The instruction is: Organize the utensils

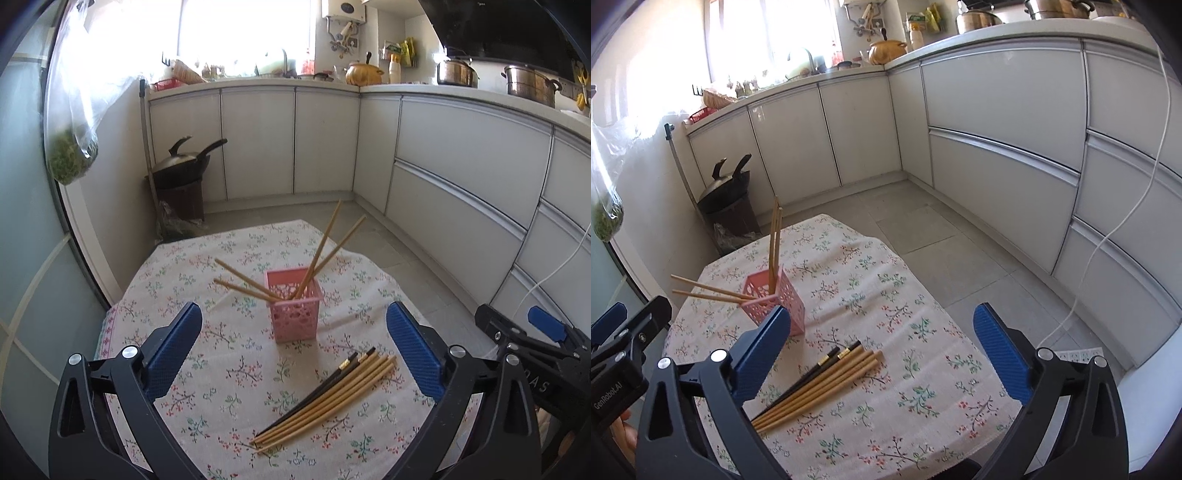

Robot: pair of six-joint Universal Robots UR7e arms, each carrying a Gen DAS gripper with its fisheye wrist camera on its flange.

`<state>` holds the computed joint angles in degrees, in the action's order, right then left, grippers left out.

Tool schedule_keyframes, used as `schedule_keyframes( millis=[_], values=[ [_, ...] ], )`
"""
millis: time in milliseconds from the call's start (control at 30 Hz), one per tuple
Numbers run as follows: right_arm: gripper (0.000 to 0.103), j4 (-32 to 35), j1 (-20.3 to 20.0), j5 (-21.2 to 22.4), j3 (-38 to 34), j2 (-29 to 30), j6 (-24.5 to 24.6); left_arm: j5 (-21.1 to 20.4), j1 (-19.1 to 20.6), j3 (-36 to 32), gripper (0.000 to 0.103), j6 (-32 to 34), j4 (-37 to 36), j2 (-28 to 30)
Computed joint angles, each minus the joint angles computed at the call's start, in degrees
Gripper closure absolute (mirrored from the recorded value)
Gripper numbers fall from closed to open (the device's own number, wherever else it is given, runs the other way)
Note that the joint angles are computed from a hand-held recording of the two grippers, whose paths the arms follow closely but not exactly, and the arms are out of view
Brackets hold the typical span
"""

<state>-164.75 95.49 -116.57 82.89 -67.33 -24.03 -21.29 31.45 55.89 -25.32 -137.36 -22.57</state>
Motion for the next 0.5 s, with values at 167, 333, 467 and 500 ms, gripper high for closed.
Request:
schedule_keyframes(
  millis=[167, 333, 467, 500],
  values=[
    [0.006, 4.8, -1.4, 0.2, 0.9, -2.0, 3.5, -8.2, 1.5, -0.6, 0.007, -5.5, 12.0, -1.3],
    [0.007, 19.7, -5.4, 1.7, 0.2, -4.7, 17.3, -24.5, 5.2, -7.9, 0.007, -6.8, 25.5, 0.9],
    [0.006, 31.6, -9.2, 5.6, -2.2, -5.3, 28.8, -31.7, 7.4, -19.2, 0.007, -4.3, 34.9, 7.4],
    [0.007, 32.2, -9.8, 6.1, -2.4, -5.3, 30.3, -32.3, 7.8, -23.7, 0.007, -3.6, 37.8, 9.9]
  ],
)
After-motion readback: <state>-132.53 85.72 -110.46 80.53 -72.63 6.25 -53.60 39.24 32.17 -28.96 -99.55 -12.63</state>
